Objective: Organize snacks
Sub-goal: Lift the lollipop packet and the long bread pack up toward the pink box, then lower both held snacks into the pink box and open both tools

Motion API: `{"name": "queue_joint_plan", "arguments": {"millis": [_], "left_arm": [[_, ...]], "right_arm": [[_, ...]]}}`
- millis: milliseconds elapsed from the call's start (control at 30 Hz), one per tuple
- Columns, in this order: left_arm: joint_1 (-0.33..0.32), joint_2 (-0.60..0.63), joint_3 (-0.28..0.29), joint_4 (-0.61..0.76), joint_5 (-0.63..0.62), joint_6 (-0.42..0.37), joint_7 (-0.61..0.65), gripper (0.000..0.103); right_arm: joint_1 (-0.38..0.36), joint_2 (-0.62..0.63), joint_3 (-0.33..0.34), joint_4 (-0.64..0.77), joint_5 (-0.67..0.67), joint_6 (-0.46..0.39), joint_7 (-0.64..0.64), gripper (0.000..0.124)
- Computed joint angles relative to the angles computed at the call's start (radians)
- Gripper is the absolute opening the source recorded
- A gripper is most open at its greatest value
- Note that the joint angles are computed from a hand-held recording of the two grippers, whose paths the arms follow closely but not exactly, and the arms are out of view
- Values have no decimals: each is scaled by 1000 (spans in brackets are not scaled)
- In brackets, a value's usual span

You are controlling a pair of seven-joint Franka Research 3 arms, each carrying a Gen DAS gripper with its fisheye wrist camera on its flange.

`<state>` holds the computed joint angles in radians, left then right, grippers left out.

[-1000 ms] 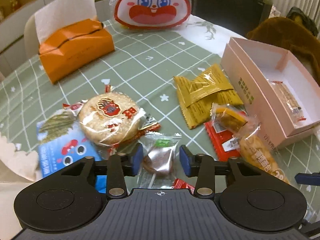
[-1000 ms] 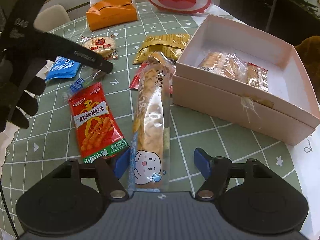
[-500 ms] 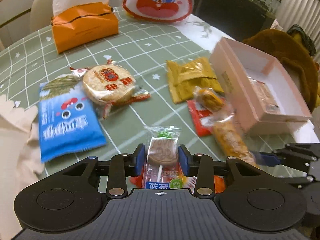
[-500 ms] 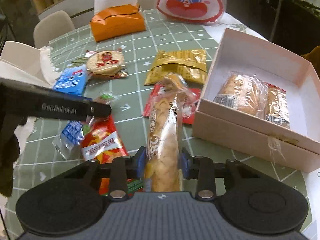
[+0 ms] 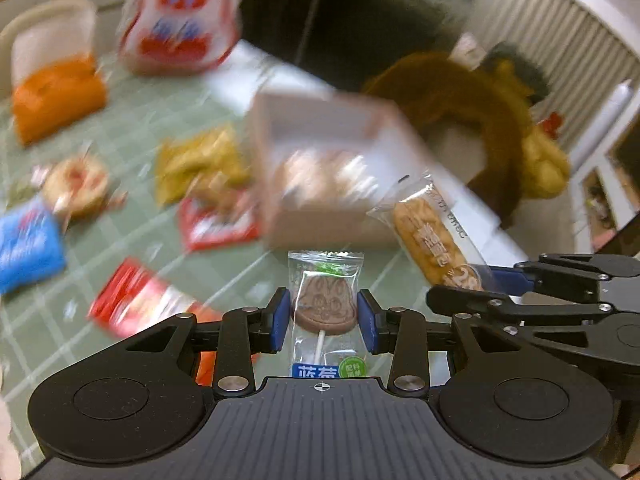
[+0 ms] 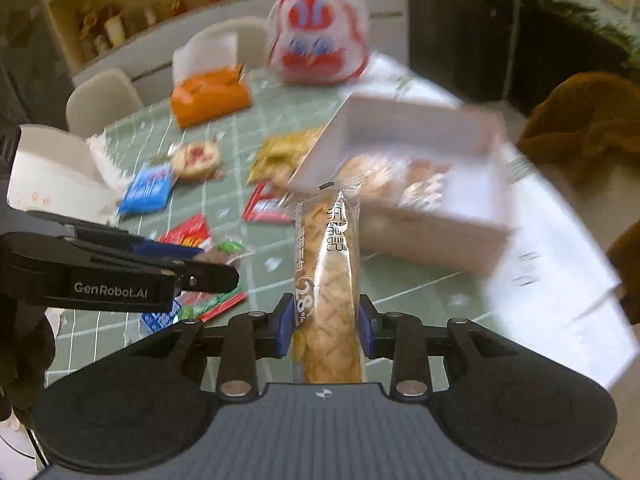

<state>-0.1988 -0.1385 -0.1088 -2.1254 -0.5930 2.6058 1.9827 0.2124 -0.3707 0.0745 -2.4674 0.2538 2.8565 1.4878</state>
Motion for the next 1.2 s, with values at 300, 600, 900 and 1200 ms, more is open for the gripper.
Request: {"name": "queue_joint_plan", "arguments": {"millis": [300, 600, 900, 1200], "left_arm": [[-21, 119, -54, 359, 64, 77, 19, 41], [39, 307, -117, 564, 213, -35, -115, 42], [105, 503, -170, 726, 230, -150, -119, 42], [196, 606, -231, 771, 114, -185, -135, 41]], "right_arm": [[-194, -9, 50, 252, -161, 44, 115, 32], [-185, 164, 15, 411, -219, -20, 227, 32], [-121, 367, -34, 520, -338, -121, 406, 32], [-68, 393, -84, 492, -373, -94, 436, 59]]}}
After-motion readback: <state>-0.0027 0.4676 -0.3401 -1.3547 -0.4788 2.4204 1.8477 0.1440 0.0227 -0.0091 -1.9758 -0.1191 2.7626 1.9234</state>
